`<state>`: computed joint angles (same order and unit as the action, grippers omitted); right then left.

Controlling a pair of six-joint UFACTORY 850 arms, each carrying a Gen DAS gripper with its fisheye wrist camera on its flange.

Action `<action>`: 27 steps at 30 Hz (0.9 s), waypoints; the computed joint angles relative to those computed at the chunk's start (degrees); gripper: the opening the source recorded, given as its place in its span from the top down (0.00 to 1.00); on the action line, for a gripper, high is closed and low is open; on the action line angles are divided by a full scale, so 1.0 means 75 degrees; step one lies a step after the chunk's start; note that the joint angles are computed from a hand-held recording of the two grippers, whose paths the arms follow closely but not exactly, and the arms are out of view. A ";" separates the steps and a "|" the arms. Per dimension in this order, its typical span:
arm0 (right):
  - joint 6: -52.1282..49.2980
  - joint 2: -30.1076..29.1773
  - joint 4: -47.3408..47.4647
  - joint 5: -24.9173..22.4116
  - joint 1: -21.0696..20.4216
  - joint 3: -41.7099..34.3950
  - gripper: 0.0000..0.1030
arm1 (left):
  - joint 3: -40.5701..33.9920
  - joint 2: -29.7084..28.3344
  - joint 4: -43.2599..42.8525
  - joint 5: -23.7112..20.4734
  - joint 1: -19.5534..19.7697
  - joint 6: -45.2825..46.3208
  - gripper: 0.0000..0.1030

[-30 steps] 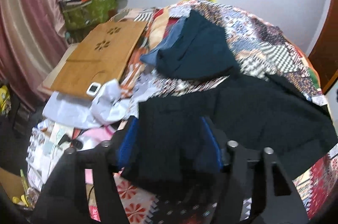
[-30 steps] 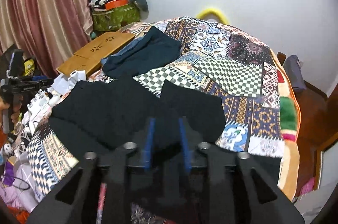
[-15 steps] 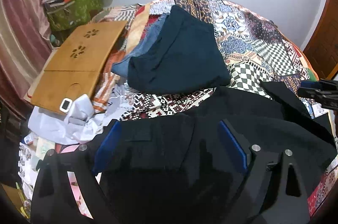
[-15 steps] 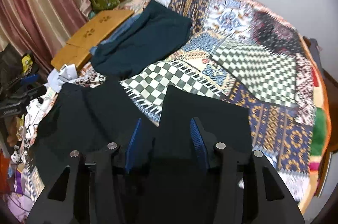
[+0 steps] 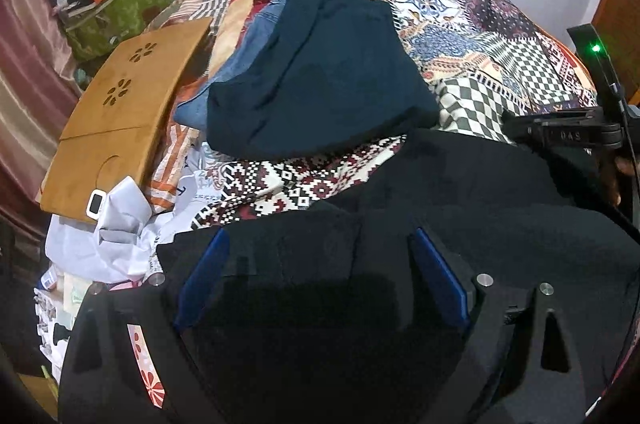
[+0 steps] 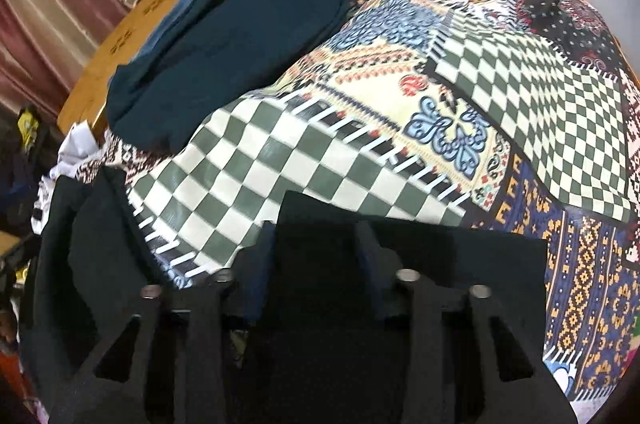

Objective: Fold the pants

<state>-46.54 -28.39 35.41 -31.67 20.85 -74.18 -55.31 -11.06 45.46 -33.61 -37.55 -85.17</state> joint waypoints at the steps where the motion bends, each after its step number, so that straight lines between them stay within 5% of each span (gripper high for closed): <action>1: -0.0171 0.0095 0.0165 0.0130 -0.0031 0.0137 0.93 | -0.0038 -0.0014 -0.0045 -0.0007 -0.0020 0.0054 0.10; 6: -0.0860 0.0758 0.0984 0.0609 -0.0385 0.0781 0.94 | -0.0206 0.0040 -0.0135 -0.0027 -0.0192 0.0143 0.10; 14: -0.2895 0.2726 0.3493 0.0204 -0.2080 0.1972 0.94 | -0.0628 0.0020 -0.0173 -0.0516 -0.0869 0.0362 0.10; 19: -0.3379 0.3811 0.3522 -0.0071 -0.3153 0.2487 0.94 | -0.0595 0.0164 -0.0167 -0.0724 -0.1261 0.0000 0.10; 27: -0.3802 0.4848 0.2886 -0.0091 -0.4053 0.3615 0.94 | -0.0224 0.0598 -0.0282 -0.1095 -0.1588 -0.0571 0.10</action>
